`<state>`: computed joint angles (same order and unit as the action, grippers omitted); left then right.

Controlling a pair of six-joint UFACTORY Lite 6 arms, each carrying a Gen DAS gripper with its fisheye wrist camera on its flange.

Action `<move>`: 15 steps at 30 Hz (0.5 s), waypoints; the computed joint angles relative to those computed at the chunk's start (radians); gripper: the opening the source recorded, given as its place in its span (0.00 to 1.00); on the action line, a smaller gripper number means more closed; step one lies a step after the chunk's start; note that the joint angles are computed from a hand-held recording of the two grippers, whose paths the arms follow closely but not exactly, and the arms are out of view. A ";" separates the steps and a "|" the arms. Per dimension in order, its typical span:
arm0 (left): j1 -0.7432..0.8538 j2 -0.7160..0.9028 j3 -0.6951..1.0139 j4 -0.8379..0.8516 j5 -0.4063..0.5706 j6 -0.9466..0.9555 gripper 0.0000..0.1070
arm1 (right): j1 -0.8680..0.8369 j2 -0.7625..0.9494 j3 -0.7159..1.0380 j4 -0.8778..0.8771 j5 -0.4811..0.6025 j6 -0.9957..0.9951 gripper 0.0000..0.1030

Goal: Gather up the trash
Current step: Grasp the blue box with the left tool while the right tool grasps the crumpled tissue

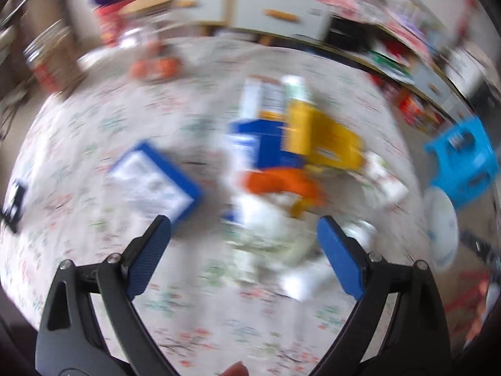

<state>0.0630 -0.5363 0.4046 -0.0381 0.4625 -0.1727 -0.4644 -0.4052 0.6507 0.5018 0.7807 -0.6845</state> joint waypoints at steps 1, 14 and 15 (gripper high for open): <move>0.045 0.031 0.006 0.053 -0.017 -0.037 0.88 | 0.038 -0.004 -0.006 -0.012 -0.013 0.033 0.75; 0.250 0.517 0.195 -0.157 -0.197 0.113 0.88 | 0.311 0.034 -0.027 -0.128 -0.128 0.297 0.76; 0.243 0.541 0.202 -0.110 -0.212 0.059 0.88 | 0.325 0.035 -0.028 -0.137 -0.133 0.314 0.76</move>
<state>0.3058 0.0047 0.6068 -0.1483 0.2505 -0.1133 -0.1394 -0.3705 0.6226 0.3649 0.6482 -0.3703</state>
